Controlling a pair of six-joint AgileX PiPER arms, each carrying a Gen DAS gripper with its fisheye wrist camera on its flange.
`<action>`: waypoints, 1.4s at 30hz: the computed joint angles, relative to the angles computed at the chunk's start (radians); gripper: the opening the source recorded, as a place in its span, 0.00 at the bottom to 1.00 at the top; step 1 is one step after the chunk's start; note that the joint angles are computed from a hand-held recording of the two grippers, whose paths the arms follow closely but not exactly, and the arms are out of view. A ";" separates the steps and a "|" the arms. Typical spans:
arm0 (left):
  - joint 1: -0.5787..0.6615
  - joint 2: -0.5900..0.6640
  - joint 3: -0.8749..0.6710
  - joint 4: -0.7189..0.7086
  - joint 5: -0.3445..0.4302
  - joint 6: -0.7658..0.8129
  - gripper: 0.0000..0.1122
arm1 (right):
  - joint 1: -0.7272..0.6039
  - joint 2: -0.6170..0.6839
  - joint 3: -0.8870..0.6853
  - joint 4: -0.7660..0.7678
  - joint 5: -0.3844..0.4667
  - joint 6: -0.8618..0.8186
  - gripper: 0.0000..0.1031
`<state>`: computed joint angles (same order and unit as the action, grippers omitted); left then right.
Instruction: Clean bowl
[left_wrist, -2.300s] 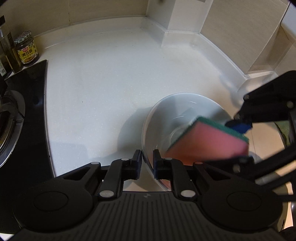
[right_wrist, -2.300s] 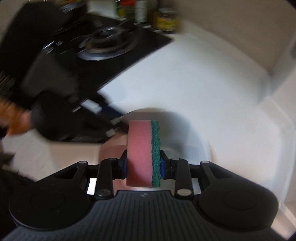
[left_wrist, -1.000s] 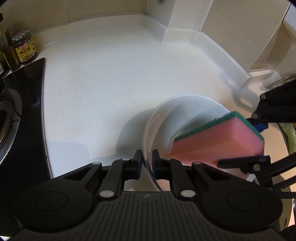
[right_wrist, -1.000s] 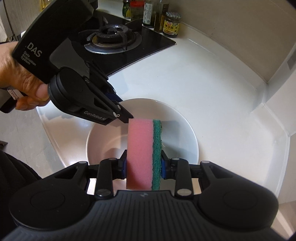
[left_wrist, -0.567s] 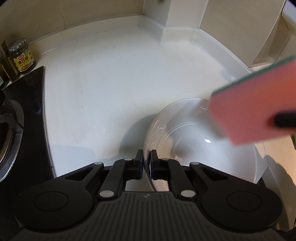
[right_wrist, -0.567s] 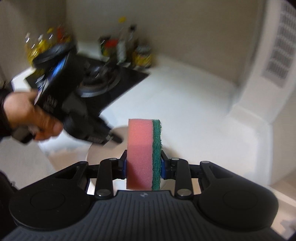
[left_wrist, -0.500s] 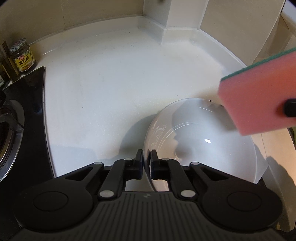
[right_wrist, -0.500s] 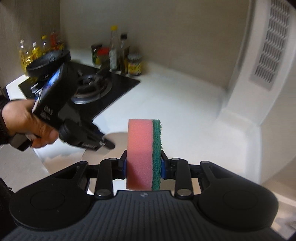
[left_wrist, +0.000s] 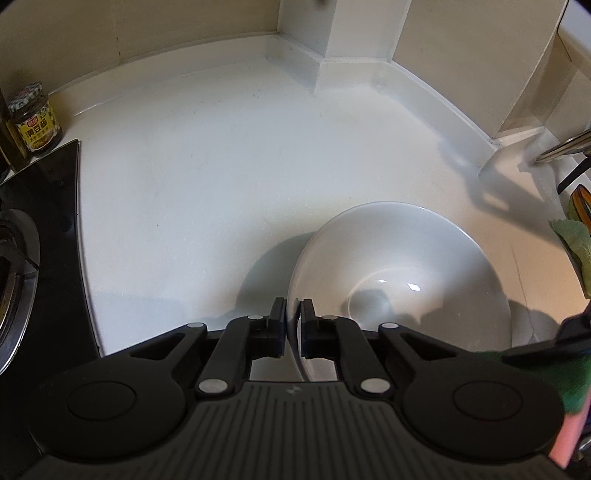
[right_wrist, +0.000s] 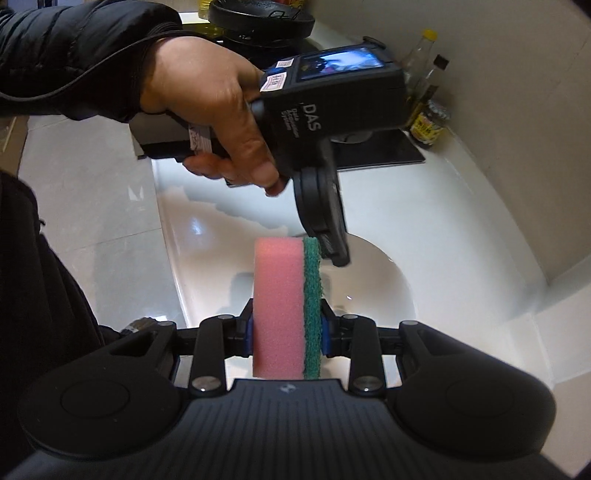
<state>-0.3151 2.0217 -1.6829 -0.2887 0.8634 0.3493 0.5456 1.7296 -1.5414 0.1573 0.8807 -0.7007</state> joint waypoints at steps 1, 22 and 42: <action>0.000 0.008 -0.014 0.001 0.008 0.005 0.05 | 0.005 0.010 -0.007 -0.005 0.002 0.007 0.27; 0.015 -0.073 0.092 -0.015 -0.041 -0.185 0.14 | 0.039 0.116 -0.101 -0.110 0.042 -0.062 0.27; -0.028 -0.004 -0.066 0.118 0.079 -0.234 0.13 | 0.065 -0.002 0.055 -0.188 -0.034 -0.119 0.27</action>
<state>-0.3432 2.0172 -1.7489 -0.1703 0.9424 0.1153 0.6107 1.7273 -1.4867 -0.0308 0.8471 -0.8196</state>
